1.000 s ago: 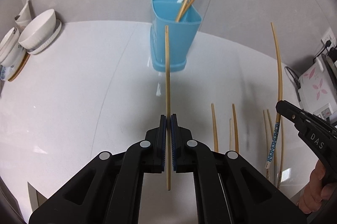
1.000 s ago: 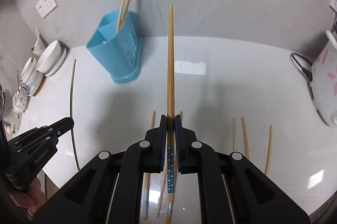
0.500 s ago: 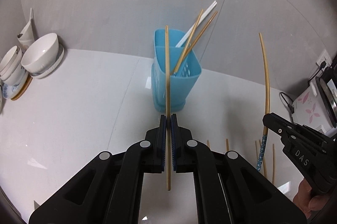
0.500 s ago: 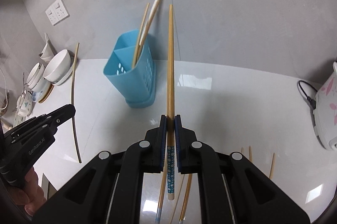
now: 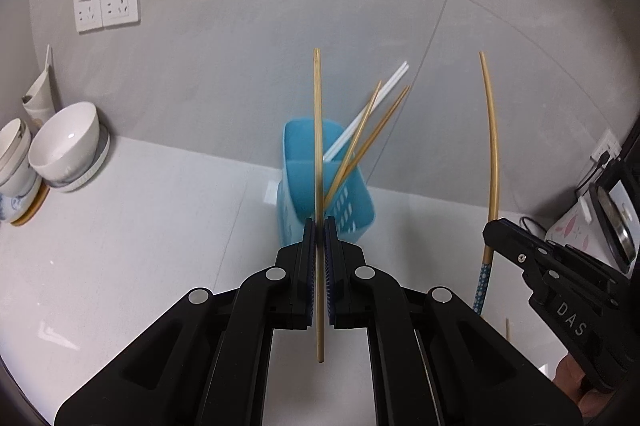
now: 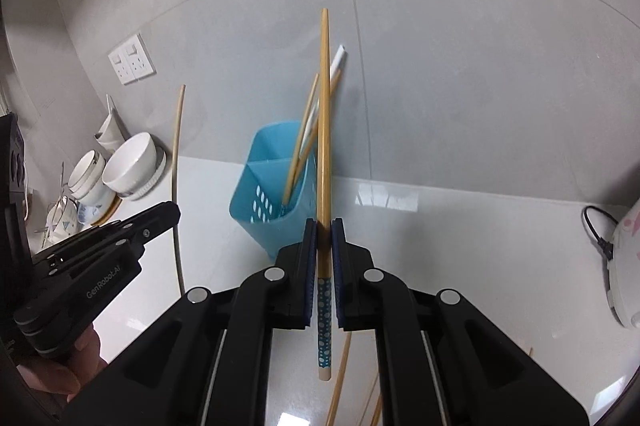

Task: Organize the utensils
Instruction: 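Lift both held chopsticks and carry them over the blue holder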

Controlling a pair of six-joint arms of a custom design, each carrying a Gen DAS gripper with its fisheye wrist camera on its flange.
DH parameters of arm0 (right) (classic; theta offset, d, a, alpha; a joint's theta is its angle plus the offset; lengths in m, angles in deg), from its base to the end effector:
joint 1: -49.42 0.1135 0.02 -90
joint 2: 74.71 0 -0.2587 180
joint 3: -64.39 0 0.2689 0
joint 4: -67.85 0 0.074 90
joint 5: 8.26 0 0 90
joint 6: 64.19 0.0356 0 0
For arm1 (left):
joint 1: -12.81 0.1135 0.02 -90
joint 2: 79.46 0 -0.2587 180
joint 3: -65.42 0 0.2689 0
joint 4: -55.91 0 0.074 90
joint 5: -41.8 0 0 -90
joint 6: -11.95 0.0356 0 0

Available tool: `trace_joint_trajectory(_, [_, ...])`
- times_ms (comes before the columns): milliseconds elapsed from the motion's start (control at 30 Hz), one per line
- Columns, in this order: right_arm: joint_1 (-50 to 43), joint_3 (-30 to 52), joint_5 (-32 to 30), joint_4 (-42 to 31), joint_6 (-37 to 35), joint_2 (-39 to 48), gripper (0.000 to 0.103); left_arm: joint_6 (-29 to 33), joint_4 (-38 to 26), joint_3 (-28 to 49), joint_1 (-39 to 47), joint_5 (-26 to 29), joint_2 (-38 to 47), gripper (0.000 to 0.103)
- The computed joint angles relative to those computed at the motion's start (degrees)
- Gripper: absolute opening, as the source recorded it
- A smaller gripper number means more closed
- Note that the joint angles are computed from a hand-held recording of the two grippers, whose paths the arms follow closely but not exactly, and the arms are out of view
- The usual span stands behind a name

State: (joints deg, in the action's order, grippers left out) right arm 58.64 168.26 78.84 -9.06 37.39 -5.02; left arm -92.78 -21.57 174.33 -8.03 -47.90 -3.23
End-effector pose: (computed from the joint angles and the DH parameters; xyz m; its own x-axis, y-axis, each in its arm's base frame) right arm 0.2298 0.0391 0.4328 -0.6956 0.0902 -0.7127 -0.0583 0.9817 0.1811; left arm 0.2453 -0.0936 0.4327 -0.7282 0.0052 -0.6853 0.1800 0.9663 -0.1840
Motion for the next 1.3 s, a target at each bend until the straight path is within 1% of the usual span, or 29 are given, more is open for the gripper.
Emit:
trace_joint_trajectory(167, [-1.59,2.2,-3.6,2.61,0.05,2.54,0.007,1.67,3.68,2.55,1.25,1.89,2.7,0.004])
trace_joint_trajectory(267, [-1.93,3.02,-3.92,4.24,-0.31,3.84,0.007,1.82,6.21,4.03,2.37,3.63,4.74,0.004])
trace_joint_trajectory(433, [-3.57,3.68,-6.03,6.51,-0.14,5.86,0.007,3.01,12.95,2.6,2.96,4.59,6.15,0.004])
trace_joint_trajectory(567, [-3.81,3.62,-5.91,8.47,-1.01,6.9,0.007,3.47,15.81,2.27,2.88,5.59,8.48,0.004])
trace_joint_trajectory(667, [-3.91,3.23,-5.92,9.56,-1.14,7.27,0.007,3.43,19.25,0.69,2.87,6.27,9.22,0.004])
trace_joint_trajectory(767, [-3.69,3.03,-5.3,10.14,-1.35,7.97,0.007,2.68,23.25,-1.72,2.43,5.79,9.3,0.004])
trace_joint_trajectory(933, [-4.51,2.53,-5.66,10.62,-1.09,8.8,0.007,2.99,27.69,-4.44,1.48,4.08,9.86,0.004])
trace_joint_trajectory(1133, [-3.57,1.0,-3.8,12.31,0.11,9.21,0.007,4.68,30.54,-6.77,0.84,2.78,10.26,0.004])
trace_joint_trajectory(1300, [-3.4,-0.46,-4.07,13.42,0.85,9.27,0.007,5.7,31.79,-8.04,0.39,2.52,11.25,0.004])
